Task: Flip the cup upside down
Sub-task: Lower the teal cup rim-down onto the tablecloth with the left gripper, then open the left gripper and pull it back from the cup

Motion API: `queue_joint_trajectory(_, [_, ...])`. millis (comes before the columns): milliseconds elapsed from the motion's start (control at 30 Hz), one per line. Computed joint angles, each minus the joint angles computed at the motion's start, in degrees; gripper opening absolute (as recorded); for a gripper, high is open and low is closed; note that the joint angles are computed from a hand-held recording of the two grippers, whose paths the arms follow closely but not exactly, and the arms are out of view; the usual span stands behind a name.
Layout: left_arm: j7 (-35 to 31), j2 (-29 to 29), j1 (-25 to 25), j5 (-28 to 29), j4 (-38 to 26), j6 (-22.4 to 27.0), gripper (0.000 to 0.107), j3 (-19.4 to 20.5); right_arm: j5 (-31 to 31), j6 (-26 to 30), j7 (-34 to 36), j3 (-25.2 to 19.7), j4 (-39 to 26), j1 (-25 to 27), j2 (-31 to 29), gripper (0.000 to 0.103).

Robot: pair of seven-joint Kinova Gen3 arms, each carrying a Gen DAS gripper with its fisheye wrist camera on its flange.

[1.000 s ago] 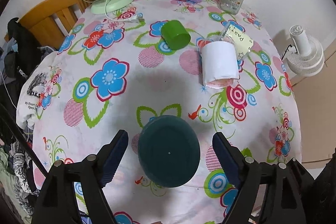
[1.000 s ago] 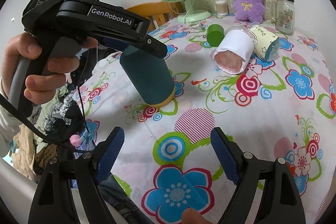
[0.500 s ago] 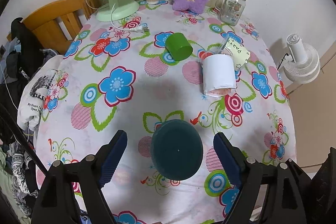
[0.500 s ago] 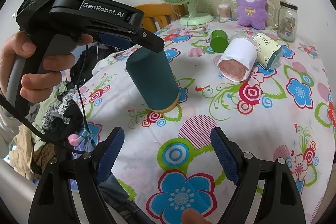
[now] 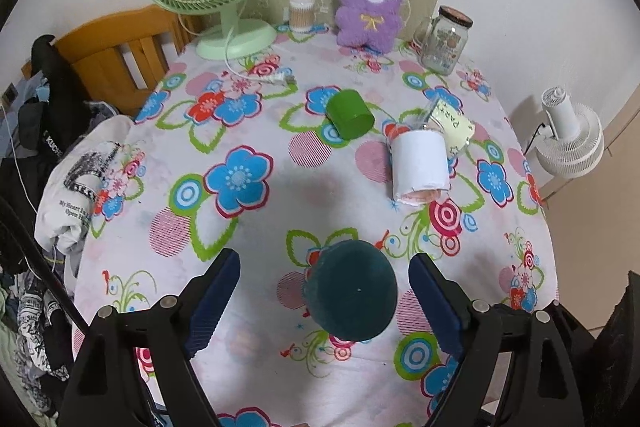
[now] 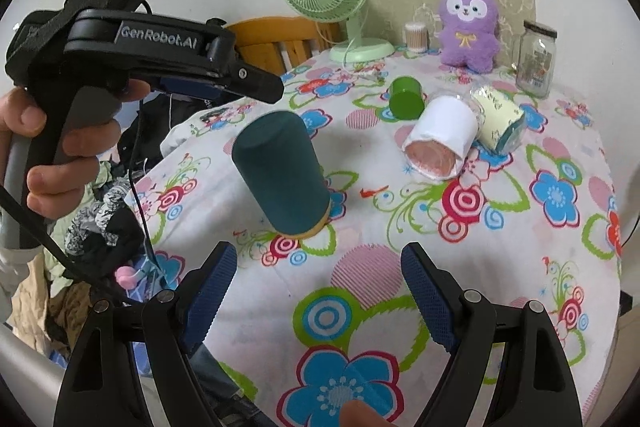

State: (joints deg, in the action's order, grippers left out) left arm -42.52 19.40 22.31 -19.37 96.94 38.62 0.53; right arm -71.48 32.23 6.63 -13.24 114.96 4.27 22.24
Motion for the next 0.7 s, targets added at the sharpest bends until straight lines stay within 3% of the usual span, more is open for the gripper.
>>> queue_joint_trajectory(333, [10.5,-3.0,4.0,-10.0,5.1,-4.1,0.089,-3.2,-7.9,-3.9,6.2,0.0,1.8,-3.0,-2.3,0.086])
queue_joint_trajectory(700, [22.4,-6.1,4.6,-20.6,10.7,-7.6,0.09,-3.1,-15.8,-4.8,11.5,2.5,3.3,-7.0,-4.9,0.086])
